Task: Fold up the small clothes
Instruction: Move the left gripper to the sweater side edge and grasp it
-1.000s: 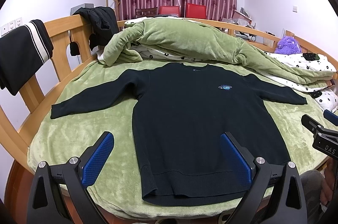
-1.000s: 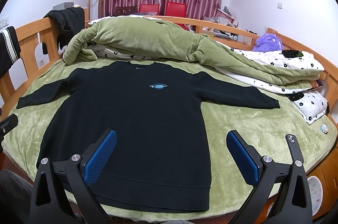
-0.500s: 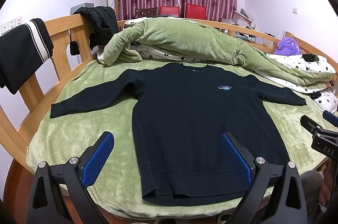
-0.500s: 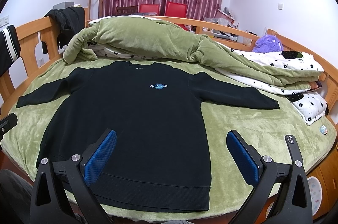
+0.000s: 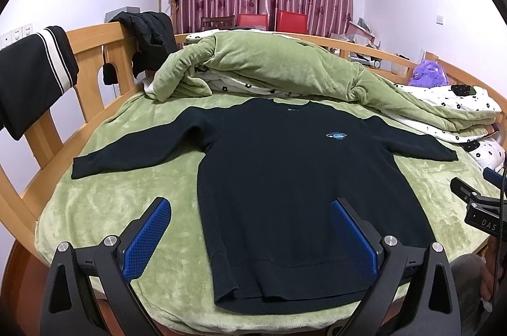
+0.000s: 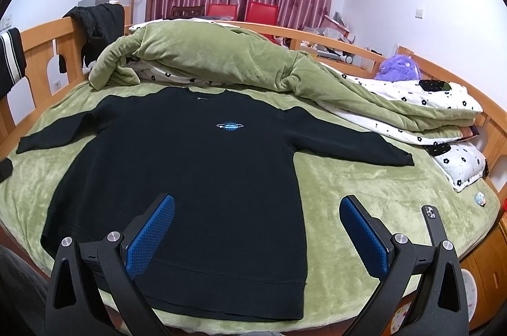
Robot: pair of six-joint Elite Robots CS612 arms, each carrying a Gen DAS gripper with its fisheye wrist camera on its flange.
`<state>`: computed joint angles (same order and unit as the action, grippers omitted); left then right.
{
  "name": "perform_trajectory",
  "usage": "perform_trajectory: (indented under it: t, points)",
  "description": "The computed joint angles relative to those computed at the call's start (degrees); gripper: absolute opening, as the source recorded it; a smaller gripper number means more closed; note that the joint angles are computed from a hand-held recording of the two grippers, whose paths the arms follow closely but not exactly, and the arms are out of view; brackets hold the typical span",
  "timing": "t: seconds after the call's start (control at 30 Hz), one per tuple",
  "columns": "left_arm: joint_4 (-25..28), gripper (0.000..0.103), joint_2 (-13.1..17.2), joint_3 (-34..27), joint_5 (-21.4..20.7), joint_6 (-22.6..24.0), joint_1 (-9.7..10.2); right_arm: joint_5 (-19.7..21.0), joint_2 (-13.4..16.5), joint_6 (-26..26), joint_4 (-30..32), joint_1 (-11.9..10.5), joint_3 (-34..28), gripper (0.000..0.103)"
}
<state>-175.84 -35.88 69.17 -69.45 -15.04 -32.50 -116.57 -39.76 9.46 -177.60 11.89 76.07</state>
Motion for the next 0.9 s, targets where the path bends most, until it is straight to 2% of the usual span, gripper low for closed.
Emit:
perform_trajectory:
  t: [0.23,0.43,0.53,0.6,0.73,0.8,0.9]
  points:
    - [3.22,0.101,1.28,-1.65,1.45,0.16,0.74,-3.44,0.87,-2.55,-0.77,-0.37,-0.07,0.102]
    - [6.37,0.101,1.79,-2.69,-0.88,-4.37,2.43,-1.68,0.47,-3.29,-2.91,-1.79,2.06,0.102]
    - [9.71,0.100,2.06,-3.58,1.58,-5.85,2.68,-0.78,0.07,-3.88,-2.67,-2.54,2.90,0.102]
    - [9.98,0.100,1.87,-3.37,1.64,-6.22,3.17,0.29,-0.16,-5.51,-2.60,-2.82,3.37,0.102]
    - [8.64,0.099,2.10,-3.19,-2.22,-7.21,4.77,3.40,-0.22,-8.25,-2.77,-3.26,3.35,0.102]
    - [9.70,0.095,2.78,-4.47,-6.99,-8.51,6.08,6.74,0.09,-7.75,-4.40,-3.47,2.72,0.102]
    - [9.89,0.093,4.07,-6.64,-12.93,-12.14,7.99,12.25,0.58,-5.73,-3.58,-3.99,0.52,0.102]
